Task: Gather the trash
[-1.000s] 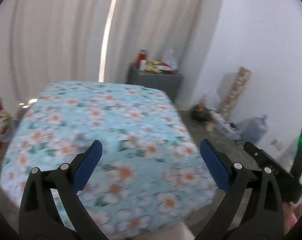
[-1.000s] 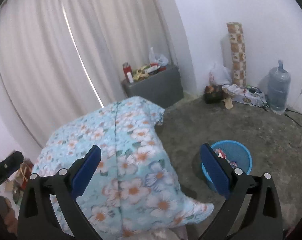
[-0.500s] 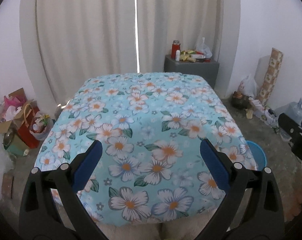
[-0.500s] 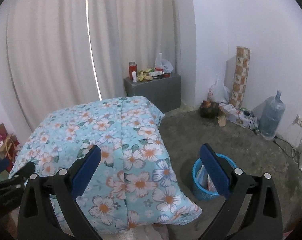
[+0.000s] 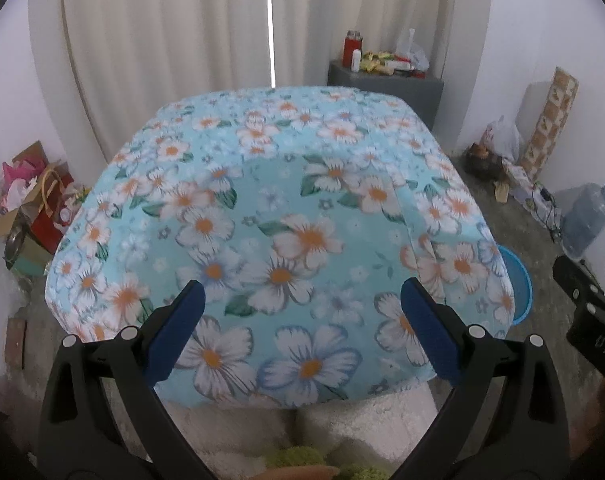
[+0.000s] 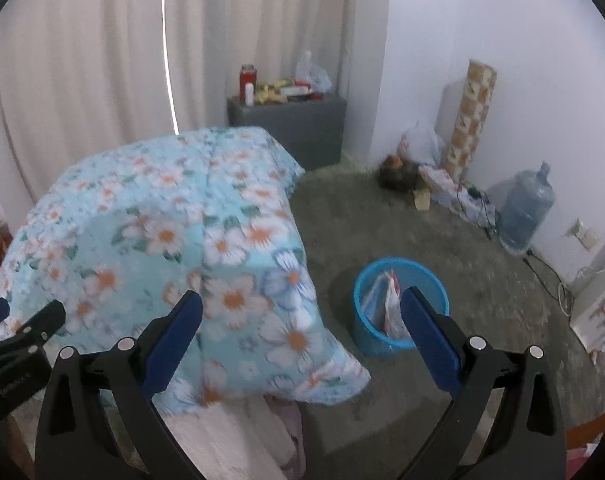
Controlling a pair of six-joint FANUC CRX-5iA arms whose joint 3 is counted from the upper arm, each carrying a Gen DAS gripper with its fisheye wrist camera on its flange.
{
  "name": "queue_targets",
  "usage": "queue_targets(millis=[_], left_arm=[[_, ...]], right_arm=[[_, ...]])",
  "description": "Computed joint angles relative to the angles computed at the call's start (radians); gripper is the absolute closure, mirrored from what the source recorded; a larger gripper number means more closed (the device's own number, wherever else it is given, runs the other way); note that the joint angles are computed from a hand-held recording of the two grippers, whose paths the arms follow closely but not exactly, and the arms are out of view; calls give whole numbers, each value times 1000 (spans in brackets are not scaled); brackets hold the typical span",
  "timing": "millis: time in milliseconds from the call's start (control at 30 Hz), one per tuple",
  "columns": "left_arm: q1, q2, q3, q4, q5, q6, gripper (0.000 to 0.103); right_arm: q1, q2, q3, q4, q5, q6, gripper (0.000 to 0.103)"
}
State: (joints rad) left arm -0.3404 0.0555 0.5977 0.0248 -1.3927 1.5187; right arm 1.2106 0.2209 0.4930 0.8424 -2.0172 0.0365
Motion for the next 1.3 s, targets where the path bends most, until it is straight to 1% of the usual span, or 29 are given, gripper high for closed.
queue_targets(millis=[267,500,1300], left_arm=[[-42,17,35,-70,-28,29,9],[-57,41,73,-95,-63,53,9],[-75,57,97,-92,-80,42,9]], right_arm=[[-1,-26,-51,-69,-18,-7,7],[-2,-31,-60,-66,-50,2,7],[1,-64,-97,-89,-77,-24,7]])
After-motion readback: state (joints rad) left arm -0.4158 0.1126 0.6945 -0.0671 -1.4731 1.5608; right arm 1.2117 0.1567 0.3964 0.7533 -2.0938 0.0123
